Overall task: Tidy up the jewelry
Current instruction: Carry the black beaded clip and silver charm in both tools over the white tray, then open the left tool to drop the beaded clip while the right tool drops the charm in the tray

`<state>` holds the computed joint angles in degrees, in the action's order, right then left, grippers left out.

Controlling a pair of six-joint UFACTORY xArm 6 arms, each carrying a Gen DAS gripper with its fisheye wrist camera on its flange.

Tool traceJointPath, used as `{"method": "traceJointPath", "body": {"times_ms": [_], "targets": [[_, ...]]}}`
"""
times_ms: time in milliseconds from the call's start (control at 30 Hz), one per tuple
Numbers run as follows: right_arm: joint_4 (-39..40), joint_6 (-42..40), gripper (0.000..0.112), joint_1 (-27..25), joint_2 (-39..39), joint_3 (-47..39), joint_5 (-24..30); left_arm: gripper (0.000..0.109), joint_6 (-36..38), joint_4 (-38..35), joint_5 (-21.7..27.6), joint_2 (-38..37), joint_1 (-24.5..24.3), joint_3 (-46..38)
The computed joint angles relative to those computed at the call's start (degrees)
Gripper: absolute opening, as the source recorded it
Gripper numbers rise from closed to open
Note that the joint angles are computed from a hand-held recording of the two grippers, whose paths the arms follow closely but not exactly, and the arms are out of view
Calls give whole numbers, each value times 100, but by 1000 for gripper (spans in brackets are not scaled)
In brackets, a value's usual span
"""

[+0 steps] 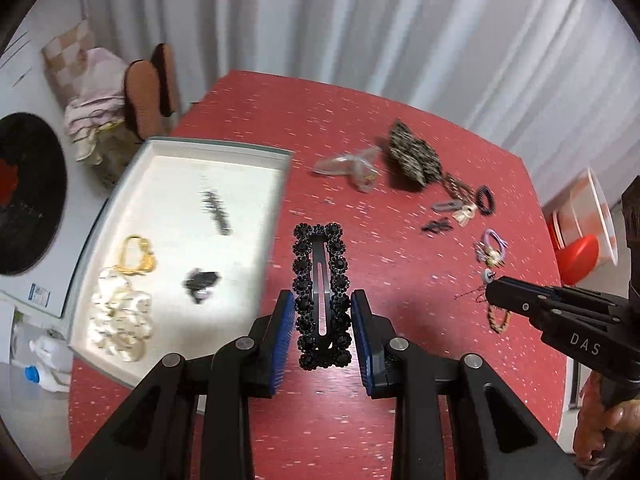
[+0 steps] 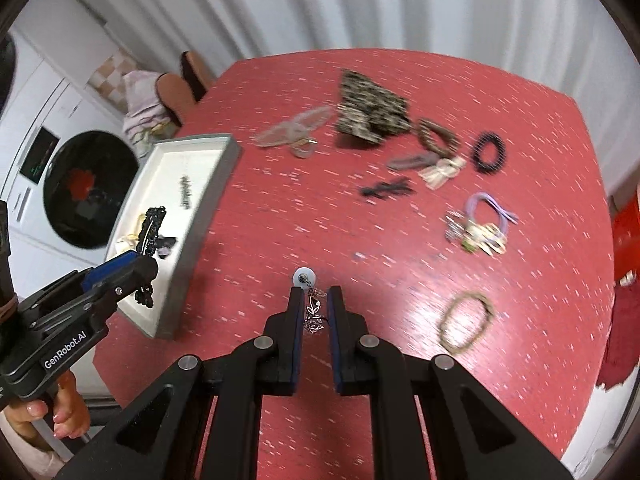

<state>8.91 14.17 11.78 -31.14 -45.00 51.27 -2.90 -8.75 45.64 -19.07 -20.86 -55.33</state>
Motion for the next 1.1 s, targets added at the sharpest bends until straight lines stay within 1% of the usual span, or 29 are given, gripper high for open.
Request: {"method": "traceJointPath", "body": {"times_ms": [200,433,700,900,1100], "targets": [[56,-73,13,426,746,-657,-232,31,206,-58,-61,-38,556,-23],[163,-230,13,850,1781,-1649,-437,31,413,-77,-253,250,1073,-221],[396,-295,13,1102,2865,-2613,-651,31,510,3,-553,812,1321,-502],[626,-389,13,1091,3701,-3340,-728,31,418,129,-808,1412,1403,-788],[874,-392,12,1054,4371,-3824,-773,31,182,272,-924,1944,1438,-1007]]}}
